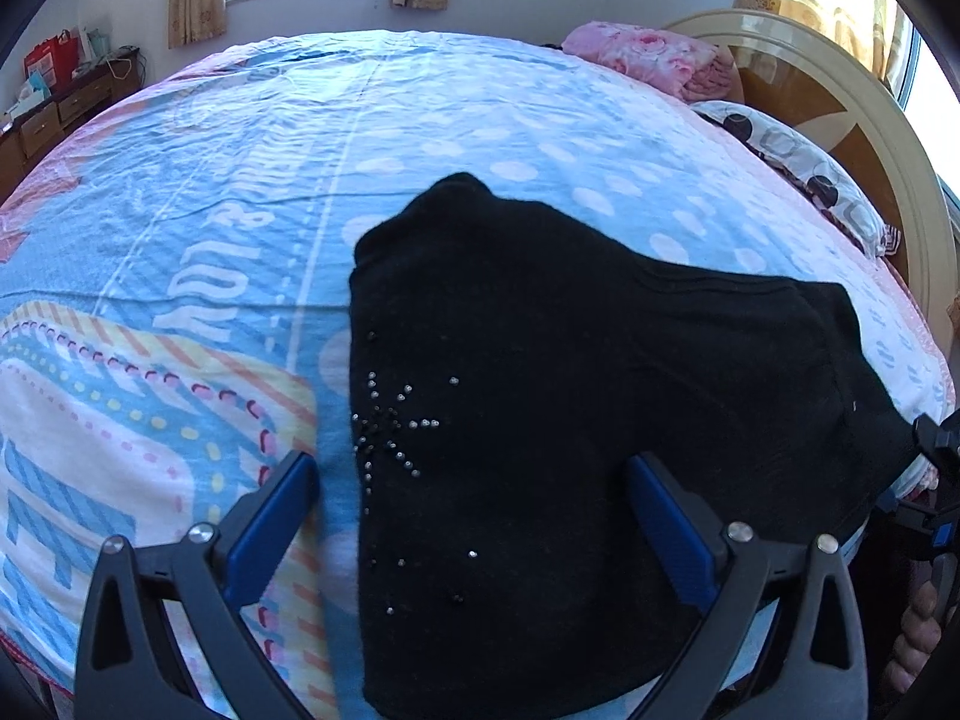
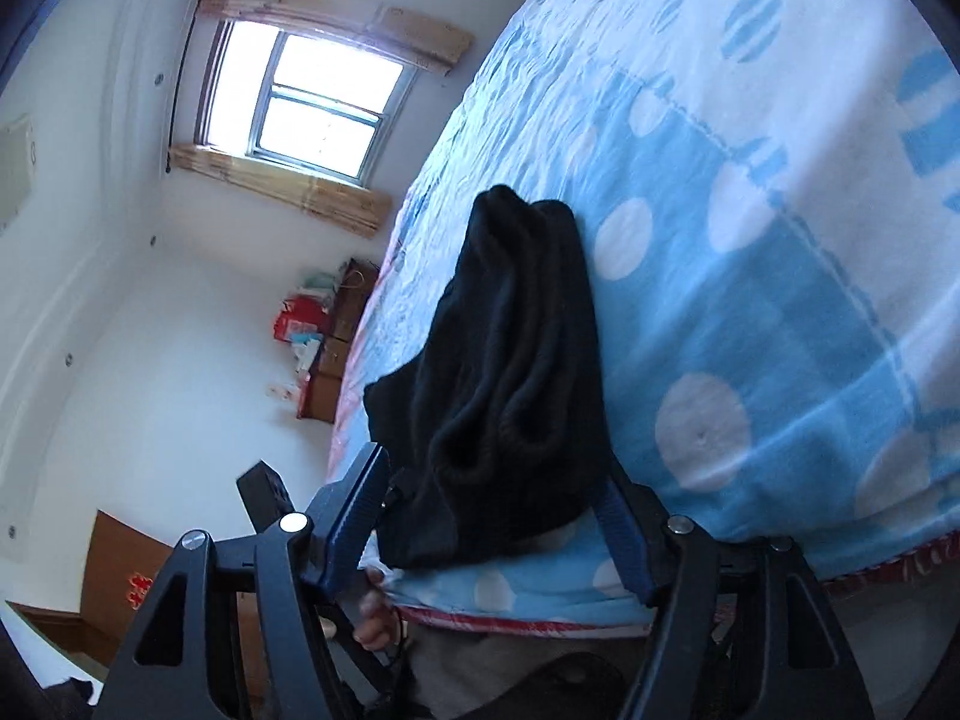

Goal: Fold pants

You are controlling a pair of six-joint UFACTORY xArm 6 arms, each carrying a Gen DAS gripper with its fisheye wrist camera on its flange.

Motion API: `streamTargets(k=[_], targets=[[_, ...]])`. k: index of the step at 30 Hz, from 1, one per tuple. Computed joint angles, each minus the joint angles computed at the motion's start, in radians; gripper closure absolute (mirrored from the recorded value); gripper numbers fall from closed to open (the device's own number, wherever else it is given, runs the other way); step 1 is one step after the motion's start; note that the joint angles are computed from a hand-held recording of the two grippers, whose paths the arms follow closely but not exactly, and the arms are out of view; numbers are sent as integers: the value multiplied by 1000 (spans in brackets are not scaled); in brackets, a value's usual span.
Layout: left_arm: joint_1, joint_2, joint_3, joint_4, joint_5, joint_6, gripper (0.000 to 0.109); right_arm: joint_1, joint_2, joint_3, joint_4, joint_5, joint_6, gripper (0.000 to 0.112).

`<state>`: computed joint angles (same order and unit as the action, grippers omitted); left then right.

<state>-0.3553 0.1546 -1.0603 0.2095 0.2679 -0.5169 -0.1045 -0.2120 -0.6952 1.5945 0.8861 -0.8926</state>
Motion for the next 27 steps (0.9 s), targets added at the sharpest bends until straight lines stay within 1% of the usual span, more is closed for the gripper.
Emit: streamTargets(k=[2,5,6,7,9,11,13,14,15,17,20,22,23,24,25,26,27], targets=[[-2,7,-9,37,7,-28,6,21,-5,0,8,-39,-4,43],[-2,10,-13,42,10,-29,6,70,-23,-4,-9,-109,-1,45],[-2,10,-14,49,12,-34,6,89,-34,-6,-43,-140,9,58],[-2,11,-16,53,16,-36,6,126,-54,-4,-91,-207,19,70],[-3,11,-21,50,24,-35,6,179,-85,-4,-147,-301,14,70],[-3,11,-22,45,27,-38,6,214,-106,-3,-142,-361,-26,70],[-3,10,-19,70,26,-56,6,229,-94,-11,-121,-385,-51,70],[-4,12,-21,75,26,-62,6,225,-75,-19,-117,-379,-45,70],[-5,12,-21,71,26,-60,6,220,-51,-30,-137,-369,-14,67],[-6,15,-22,76,27,-71,6,214,-13,-44,-169,-359,34,66],[-8,13,-20,81,24,-73,7,208,14,-63,-143,-348,10,66],[-13,8,-12,10,9,4,19,205,19,-57,-146,-351,6,66],[-20,1,-1,-78,-14,94,35,209,22,-58,-146,-361,11,66],[-25,-3,4,-137,-27,152,45,218,28,-62,-141,-372,9,66],[-29,-6,8,-177,-34,189,50,224,22,-58,-148,-381,9,68],[-32,-7,10,-241,-39,244,57,234,16,-55,-158,-398,0,72],[-33,-9,14,-282,-45,272,60,251,7,-49,-174,-435,-3,79]])
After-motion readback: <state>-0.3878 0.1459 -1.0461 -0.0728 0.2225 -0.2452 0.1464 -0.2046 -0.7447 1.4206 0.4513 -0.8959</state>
